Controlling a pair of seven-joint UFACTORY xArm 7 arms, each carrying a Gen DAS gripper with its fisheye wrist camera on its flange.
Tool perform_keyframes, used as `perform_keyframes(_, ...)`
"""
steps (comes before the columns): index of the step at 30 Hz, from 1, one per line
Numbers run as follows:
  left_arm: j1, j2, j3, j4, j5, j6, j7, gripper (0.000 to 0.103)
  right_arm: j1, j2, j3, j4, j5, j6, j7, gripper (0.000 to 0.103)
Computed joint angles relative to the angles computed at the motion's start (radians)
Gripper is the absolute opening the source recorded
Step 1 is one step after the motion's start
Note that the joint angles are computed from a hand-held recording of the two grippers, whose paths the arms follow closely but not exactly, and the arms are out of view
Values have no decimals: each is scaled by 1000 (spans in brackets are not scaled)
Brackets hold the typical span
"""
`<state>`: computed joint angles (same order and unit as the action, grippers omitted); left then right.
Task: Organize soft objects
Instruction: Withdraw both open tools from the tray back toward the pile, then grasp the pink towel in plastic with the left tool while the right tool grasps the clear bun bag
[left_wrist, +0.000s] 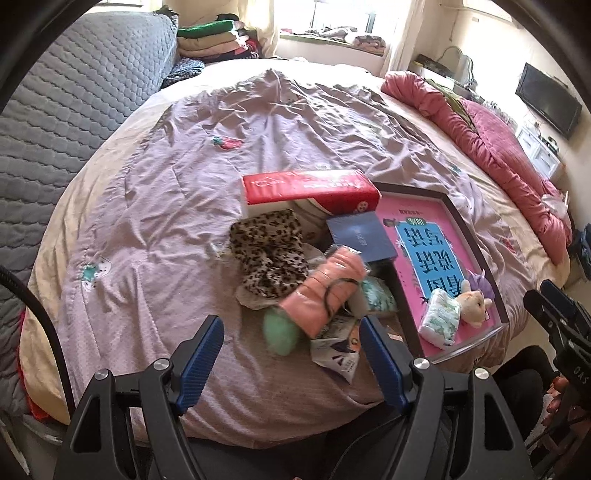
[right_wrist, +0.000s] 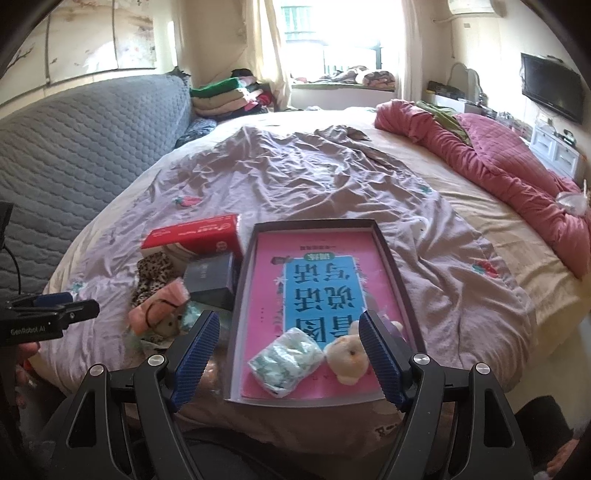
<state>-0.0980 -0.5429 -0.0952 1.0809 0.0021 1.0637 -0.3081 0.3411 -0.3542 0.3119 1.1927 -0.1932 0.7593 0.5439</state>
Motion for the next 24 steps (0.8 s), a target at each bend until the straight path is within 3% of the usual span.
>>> perform_keyframes(13,-9,-20,41,-48,-65,-20,63,75,59,72,21,47,-3,16,-60,79)
perform_keyframes(24,-29,10,50,-67,-114,-23,122,75,139,152,13,71,36,40,-195,79)
